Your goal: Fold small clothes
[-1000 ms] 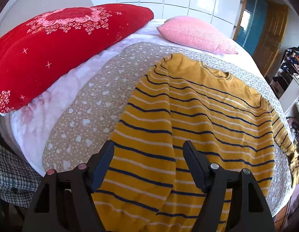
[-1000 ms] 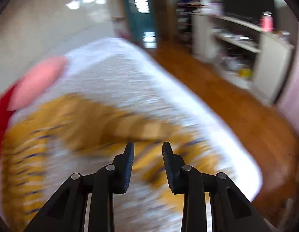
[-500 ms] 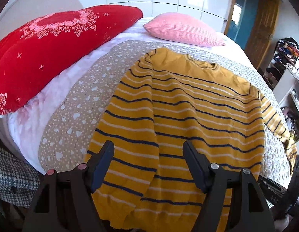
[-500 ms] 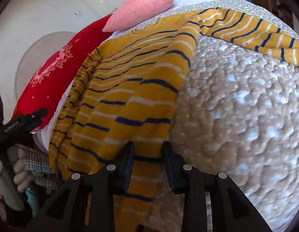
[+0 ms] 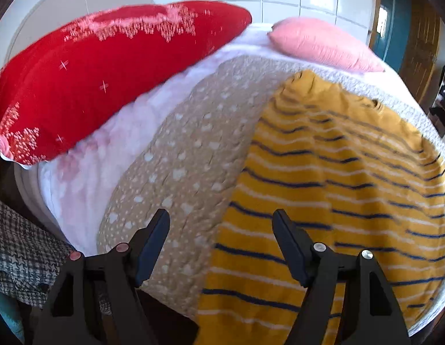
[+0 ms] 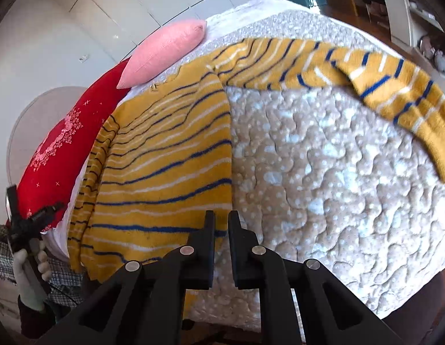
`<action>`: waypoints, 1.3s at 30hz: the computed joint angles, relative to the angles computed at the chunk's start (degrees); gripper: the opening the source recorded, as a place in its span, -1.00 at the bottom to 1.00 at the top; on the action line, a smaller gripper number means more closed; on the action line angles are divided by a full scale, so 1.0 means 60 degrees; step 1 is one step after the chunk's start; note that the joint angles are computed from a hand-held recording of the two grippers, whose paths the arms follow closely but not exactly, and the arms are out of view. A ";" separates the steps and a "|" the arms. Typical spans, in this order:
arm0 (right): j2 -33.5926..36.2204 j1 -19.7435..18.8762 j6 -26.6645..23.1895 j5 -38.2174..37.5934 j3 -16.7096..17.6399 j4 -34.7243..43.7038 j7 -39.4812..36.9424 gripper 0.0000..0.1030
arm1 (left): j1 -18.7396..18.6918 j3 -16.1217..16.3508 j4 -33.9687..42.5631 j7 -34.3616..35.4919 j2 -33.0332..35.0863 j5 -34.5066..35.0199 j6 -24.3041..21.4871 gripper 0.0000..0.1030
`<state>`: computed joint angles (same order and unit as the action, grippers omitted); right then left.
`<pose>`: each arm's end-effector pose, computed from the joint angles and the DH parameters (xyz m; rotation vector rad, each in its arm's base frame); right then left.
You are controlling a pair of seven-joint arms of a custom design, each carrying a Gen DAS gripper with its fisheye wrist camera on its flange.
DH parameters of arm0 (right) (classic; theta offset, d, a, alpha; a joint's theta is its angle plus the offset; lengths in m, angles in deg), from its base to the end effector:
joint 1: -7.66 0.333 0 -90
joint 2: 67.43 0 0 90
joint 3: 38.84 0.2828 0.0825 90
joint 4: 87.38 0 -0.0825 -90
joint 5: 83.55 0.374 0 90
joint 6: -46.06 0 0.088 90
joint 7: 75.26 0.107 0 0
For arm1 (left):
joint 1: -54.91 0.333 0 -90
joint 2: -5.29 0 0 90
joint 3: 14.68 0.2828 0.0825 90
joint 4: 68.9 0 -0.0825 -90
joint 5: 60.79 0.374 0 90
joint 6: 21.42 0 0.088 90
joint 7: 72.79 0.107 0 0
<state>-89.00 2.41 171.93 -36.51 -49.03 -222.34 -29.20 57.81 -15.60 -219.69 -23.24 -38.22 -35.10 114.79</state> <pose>0.4520 -0.1020 0.4773 -1.7170 1.6015 0.0359 0.3755 0.0172 0.5125 -2.1878 1.3047 -0.3582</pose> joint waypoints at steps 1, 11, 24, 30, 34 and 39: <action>0.0016 0.0015 -0.0035 0.0067 -0.0031 0.0086 -0.0012 -0.80 | -0.0016 0.0130 -0.0096 0.0160 0.0089 -0.0003 0.0091 0.42; -0.0050 0.0273 0.0936 -0.0701 0.0555 -0.0001 0.0810 -0.70 | -0.0597 0.1855 -0.0121 0.2724 0.0693 -0.2301 0.0910 -0.94; -0.0170 0.0976 0.2010 -0.1865 0.1142 0.0467 0.1550 -0.45 | 0.2757 0.0821 0.2662 0.0470 0.3448 0.1005 0.0814 -0.76; 0.0443 0.2452 0.1398 -0.1738 0.1704 0.1764 0.0270 0.02 | 0.2702 0.1935 0.1149 0.1379 0.1656 -0.0755 0.1684 -0.18; 0.1215 0.3705 0.1394 -0.1823 0.2550 0.2559 -0.1178 0.08 | 0.2994 0.2142 -0.0255 0.1659 -0.0278 -0.1037 0.1608 -0.10; 0.1863 0.5246 0.3935 -0.3085 0.3824 0.2194 -0.2991 0.08 | 0.3622 0.2484 -0.1712 0.1941 -0.2511 -0.0998 0.1097 -0.03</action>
<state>-77.82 33.89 195.53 -55.02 -26.08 -209.17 -47.14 79.54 -0.70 -229.96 -11.59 -53.29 -41.09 121.37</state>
